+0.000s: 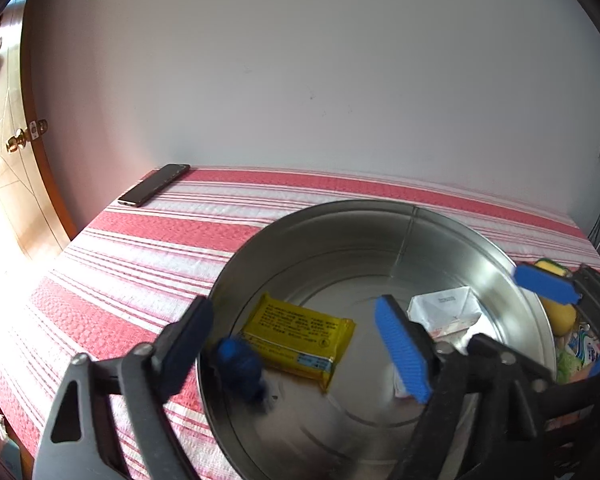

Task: Organize objects
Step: 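Open both tools to drop the cloth and bar into the tin, then move the right tool to the green tissue pack and grasp it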

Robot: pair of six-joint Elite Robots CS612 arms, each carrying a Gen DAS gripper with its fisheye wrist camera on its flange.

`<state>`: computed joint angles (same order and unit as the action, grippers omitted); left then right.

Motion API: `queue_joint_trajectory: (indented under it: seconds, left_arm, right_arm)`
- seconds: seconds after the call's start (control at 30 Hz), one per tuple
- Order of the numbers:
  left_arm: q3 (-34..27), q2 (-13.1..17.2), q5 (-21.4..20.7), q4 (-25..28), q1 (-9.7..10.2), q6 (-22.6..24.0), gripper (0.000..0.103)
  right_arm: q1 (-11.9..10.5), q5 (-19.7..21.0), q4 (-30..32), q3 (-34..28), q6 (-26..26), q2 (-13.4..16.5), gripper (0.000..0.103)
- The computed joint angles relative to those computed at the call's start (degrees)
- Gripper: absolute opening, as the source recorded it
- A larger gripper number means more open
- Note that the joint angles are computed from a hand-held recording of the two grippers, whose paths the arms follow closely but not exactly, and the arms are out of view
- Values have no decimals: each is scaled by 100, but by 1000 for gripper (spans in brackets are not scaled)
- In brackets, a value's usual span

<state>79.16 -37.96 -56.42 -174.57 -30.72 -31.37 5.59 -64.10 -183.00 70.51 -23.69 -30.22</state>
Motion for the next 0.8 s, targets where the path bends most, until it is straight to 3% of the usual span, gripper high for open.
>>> queue_joint_trajectory:
  seconds: [0.17, 0.3, 0.53, 0.8]
  left_arm:
    - [93, -19, 147, -193, -80, -94, 94]
    - [220, -17, 261, -529, -211, -158, 94]
    - [325, 45, 640, -1186, -501, 200, 101]
    - [152, 130, 572, -1260, -568, 613, 103]
  right_arm:
    - [-202, 77, -290, 377, 106, -173, 77]
    - [-410, 155, -398, 707, -125, -313, 77]
    - [-698, 339, 91, 1056, -725, -477, 77]
    - [-734, 305, 666, 903, -778, -382, 77]
